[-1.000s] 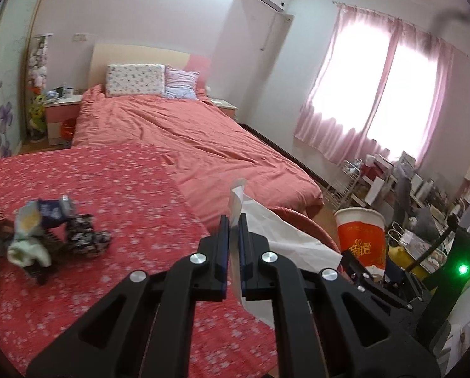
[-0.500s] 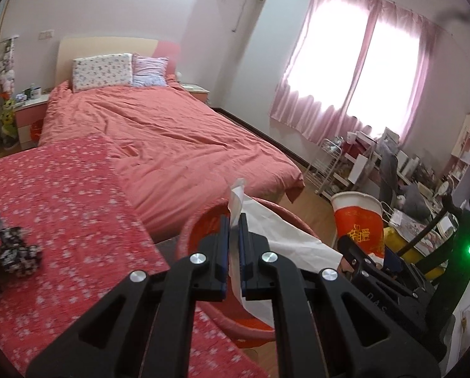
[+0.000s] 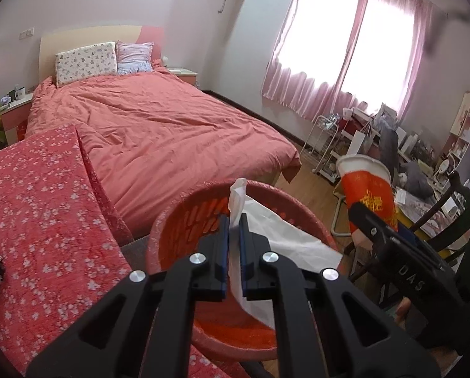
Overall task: Collect trash
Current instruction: 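Carry tissue and cup to the orange basket and open both tools over it, then move both tools back over the bed toward the remaining items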
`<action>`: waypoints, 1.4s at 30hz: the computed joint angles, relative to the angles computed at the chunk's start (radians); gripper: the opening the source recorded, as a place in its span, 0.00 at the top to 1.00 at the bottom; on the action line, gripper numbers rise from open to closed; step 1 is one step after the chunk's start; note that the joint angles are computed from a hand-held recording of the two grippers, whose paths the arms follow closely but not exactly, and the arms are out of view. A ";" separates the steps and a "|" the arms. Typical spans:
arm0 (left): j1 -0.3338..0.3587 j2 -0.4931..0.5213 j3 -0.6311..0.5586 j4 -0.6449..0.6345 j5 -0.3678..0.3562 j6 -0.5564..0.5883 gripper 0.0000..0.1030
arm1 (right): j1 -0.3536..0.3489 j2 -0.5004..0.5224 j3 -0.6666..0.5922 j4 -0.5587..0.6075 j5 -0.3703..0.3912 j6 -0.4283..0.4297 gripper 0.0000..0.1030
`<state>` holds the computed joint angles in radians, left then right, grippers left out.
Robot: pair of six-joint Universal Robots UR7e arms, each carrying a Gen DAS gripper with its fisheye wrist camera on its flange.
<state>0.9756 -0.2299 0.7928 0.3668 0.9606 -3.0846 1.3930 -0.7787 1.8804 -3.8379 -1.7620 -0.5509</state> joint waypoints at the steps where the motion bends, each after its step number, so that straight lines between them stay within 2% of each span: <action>1: 0.003 0.013 -0.018 0.011 -0.008 -0.006 0.90 | -0.004 -0.004 -0.001 0.018 0.010 0.008 0.27; 3: 0.007 0.022 -0.032 0.022 -0.014 -0.017 0.74 | -0.011 -0.010 -0.005 0.049 0.023 0.022 0.25; 5: 0.015 0.019 -0.028 0.022 -0.024 -0.030 0.67 | -0.017 -0.015 -0.003 0.067 0.031 0.025 0.22; 11: 0.023 -0.042 0.069 -0.025 -0.060 -0.050 0.58 | -0.015 -0.031 0.019 0.063 0.021 0.010 0.21; 18: -0.008 -0.200 0.338 -0.163 -0.184 -0.037 0.47 | 0.030 -0.019 0.053 -0.001 -0.025 -0.066 0.21; 22: -0.022 -0.327 0.537 -0.243 -0.277 -0.060 0.44 | 0.058 -0.007 0.074 -0.005 -0.029 -0.096 0.21; 31: -0.016 -0.596 0.887 -0.380 -0.477 -0.103 0.37 | 0.146 0.058 0.108 0.007 -0.036 -0.155 0.21; 37: 0.025 -0.765 1.047 -0.388 -0.582 -0.182 0.35 | 0.197 0.105 0.115 0.030 -0.038 -0.174 0.21; 42: 0.076 -0.867 1.112 -0.367 -0.638 -0.222 0.34 | 0.238 0.160 0.103 0.050 -0.038 -0.190 0.21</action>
<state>1.0512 -1.0967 1.9048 -0.0007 0.3223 -3.3066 1.6314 -0.6190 1.9839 -3.7877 -1.7997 -0.7413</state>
